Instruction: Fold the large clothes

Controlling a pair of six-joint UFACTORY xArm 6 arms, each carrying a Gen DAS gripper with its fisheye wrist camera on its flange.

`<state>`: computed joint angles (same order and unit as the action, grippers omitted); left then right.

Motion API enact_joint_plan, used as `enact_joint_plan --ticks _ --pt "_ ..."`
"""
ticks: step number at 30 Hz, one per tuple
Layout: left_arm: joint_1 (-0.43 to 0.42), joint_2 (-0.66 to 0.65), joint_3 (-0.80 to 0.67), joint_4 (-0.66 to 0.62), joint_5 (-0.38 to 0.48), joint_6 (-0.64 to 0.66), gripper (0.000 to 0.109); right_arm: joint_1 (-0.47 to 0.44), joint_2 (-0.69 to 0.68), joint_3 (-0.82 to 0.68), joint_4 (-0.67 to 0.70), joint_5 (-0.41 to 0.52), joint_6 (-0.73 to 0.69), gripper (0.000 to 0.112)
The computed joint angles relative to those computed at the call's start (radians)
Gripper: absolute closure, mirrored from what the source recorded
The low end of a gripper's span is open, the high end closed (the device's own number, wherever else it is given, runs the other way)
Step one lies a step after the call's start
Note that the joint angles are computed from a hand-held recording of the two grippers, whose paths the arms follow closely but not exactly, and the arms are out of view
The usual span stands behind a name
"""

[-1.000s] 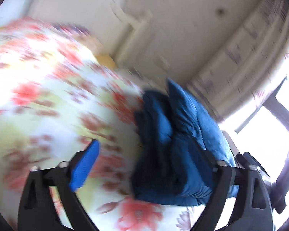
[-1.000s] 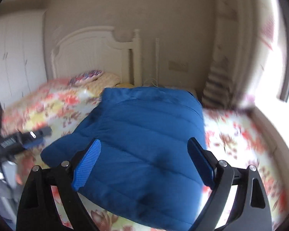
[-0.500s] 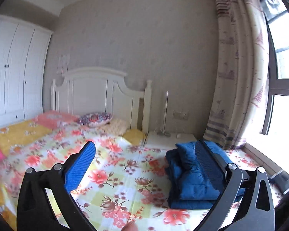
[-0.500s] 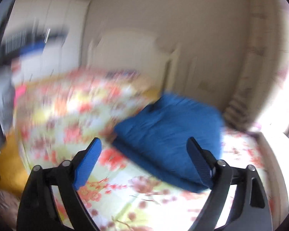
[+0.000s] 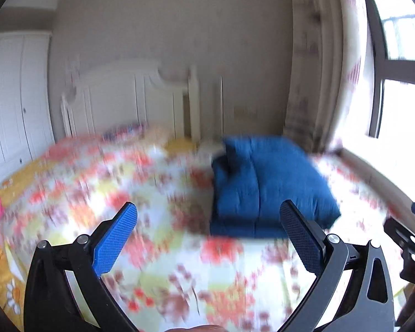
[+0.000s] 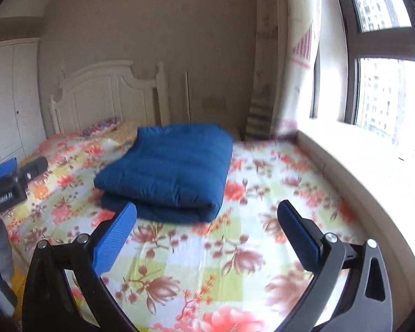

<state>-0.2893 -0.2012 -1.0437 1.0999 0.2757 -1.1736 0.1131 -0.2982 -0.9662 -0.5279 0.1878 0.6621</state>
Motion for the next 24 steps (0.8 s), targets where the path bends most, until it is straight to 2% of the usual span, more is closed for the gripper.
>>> enact_joint_plan --ticks 4,10,17,24 --pt "0.014 0.026 0.021 -0.075 -0.012 0.058 0.010 0.023 0.037 -0.009 -0.087 0.008 0.077 0.011" --pt "0.026 0.019 0.024 -0.057 -0.013 0.032 0.010 0.033 0.024 -0.001 -0.139 -0.005 0.110 0.011" --pt "0.011 0.006 0.031 0.017 0.004 0.005 0.010 0.040 0.016 0.006 -0.109 -0.006 0.082 0.011" --pt "0.007 0.007 0.031 0.018 0.009 0.007 0.010 0.043 0.017 0.008 -0.112 -0.008 0.086 0.011"
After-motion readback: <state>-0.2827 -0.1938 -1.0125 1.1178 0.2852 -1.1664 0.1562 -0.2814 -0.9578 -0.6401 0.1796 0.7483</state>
